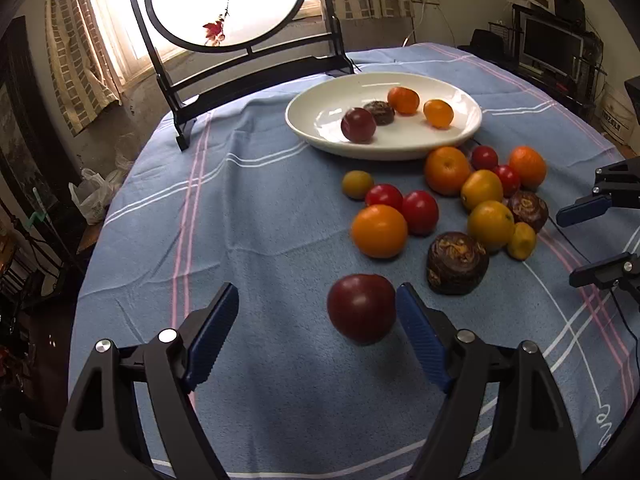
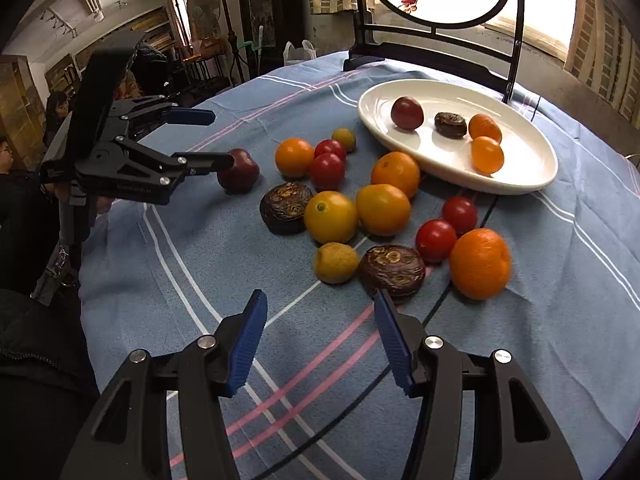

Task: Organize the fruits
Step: 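Grasp the small pear with the right tool while the left tool grasps a red plum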

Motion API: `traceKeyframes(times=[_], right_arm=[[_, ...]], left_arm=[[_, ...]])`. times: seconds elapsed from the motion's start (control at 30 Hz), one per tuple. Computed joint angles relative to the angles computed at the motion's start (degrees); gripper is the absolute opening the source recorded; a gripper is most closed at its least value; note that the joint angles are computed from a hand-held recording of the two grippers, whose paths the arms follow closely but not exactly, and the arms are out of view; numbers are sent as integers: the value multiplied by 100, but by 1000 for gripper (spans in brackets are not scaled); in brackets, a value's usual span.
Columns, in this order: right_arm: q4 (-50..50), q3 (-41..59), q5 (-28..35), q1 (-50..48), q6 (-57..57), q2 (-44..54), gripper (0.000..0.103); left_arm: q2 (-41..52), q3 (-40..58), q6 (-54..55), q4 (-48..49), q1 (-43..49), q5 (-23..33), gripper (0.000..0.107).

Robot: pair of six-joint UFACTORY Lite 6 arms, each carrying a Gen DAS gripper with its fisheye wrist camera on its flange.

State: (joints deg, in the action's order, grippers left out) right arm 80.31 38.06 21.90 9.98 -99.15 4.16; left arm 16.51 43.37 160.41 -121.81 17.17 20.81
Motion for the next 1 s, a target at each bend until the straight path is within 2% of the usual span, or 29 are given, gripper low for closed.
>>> traceKeyframes(times=[0.13, 0.2, 0.23, 0.27, 0.37, 0.47, 0.57, 0.67, 0.8, 1.0], right_arm=[[29, 130, -217, 334, 329, 365, 56], [172, 176, -385, 467, 323, 469, 54], [367, 196, -450, 506, 203, 499, 52], [544, 201, -475, 528, 104, 523, 50], [627, 508, -515, 525, 278, 814, 42], [944, 692, -699, 627, 101, 995, 37], [1446, 732, -802, 660, -397, 1071, 28], [1614, 586, -747, 586, -691, 926, 27], [1142, 396, -479, 336, -413, 567, 27], [694, 457, -91, -235, -164, -147, 27]], left_arm=[[485, 264, -258, 136, -184, -27, 78], [695, 441, -554, 380, -283, -22, 75], [784, 542, -832, 622, -339, -52, 67], [858, 636, -1199, 957, -374, -73, 54], [921, 744, -1418, 1070, -467, -115, 40], [884, 770, -1906, 1609, -392, -10, 40], [764, 594, -1541, 1323, -399, 5, 39], [670, 523, -1805, 1573, -343, 62, 39], [387, 412, -1937, 1690, -336, 145, 39], [117, 831, -2902, 2057, -759, 63, 39]])
